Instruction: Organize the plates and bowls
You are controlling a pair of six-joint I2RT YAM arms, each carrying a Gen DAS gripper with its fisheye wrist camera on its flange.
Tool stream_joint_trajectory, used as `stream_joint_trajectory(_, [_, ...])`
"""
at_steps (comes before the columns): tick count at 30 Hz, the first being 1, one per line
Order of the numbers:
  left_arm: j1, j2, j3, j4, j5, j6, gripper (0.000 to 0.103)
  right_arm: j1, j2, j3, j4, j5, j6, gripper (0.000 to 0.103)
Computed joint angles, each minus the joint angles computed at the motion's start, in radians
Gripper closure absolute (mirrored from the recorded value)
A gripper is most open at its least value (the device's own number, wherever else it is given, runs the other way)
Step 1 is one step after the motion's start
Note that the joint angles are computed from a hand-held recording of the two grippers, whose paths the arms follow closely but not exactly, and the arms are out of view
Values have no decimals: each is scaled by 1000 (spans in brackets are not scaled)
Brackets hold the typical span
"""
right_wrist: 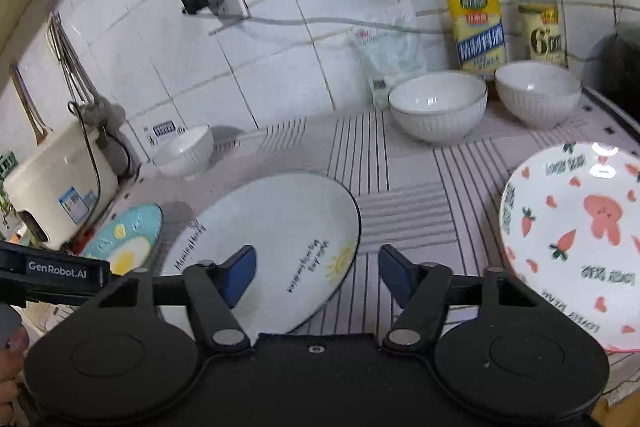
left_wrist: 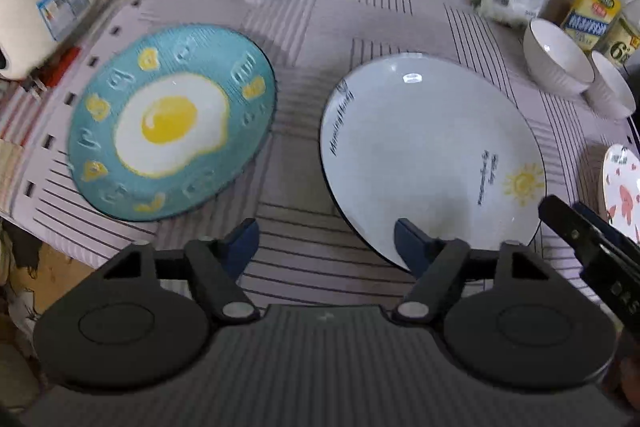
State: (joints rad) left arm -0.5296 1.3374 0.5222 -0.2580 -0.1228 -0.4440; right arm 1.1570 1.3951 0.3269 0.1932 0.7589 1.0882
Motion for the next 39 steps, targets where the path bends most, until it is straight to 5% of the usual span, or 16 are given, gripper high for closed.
stream_joint_trajectory(9, [1, 86, -22, 141, 21, 6, 60, -87, 142, -73, 278, -90, -113, 52])
stream_joint_trajectory(18, [27, 135, 12, 142, 56, 32, 81, -180, 169, -110, 398, -206, -179, 76])
stream_joint_trajectory(31, [57, 224, 38, 211, 93, 45, 79, -298, 279, -85, 525, -347, -194, 82])
stream_joint_trajectory(39, [34, 210, 48, 187, 70, 86, 79, -304, 278, -113, 578, -370, -316, 79])
